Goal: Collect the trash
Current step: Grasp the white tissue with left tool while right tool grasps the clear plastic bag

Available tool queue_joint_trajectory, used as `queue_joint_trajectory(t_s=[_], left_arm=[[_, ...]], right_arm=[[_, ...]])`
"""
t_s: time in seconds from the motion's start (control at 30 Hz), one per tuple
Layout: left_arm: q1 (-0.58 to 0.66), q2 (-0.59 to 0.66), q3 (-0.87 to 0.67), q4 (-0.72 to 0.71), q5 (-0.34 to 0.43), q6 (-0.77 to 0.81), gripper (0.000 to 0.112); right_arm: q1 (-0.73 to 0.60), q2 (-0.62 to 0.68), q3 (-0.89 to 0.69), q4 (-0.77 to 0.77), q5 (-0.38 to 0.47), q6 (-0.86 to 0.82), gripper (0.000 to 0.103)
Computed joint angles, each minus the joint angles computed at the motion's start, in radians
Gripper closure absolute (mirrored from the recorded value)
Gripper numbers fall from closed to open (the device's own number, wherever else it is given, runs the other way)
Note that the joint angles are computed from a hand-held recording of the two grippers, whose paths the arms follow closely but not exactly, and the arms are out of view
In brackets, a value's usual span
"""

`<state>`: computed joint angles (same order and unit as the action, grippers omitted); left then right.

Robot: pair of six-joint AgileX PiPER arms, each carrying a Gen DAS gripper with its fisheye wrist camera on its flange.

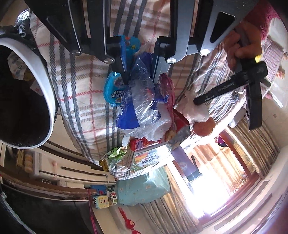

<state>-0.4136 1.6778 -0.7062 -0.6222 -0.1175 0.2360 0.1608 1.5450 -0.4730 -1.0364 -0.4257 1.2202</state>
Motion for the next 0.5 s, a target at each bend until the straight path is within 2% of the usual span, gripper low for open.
queue_joint_trajectory(t_s=[0.13,0.33,0.5], left_arm=[[-0.050,-0.086,0.099,-0.004,-0.039,-0.042,0.104],[-0.165,-0.213,0.181,-0.306,-0.065,0.195,0.104],[-0.269,-0.243,0.178,-0.534,-0.081,0.386,0.104]], right_arm=[[-0.021,-0.044,0.029,-0.029,-0.010,0.020,0.080],[-0.061,-0.127,0.086,-0.071,-0.028,0.050,0.080],[-0.104,-0.182,0.119,-0.120,-0.035,0.082,0.080]])
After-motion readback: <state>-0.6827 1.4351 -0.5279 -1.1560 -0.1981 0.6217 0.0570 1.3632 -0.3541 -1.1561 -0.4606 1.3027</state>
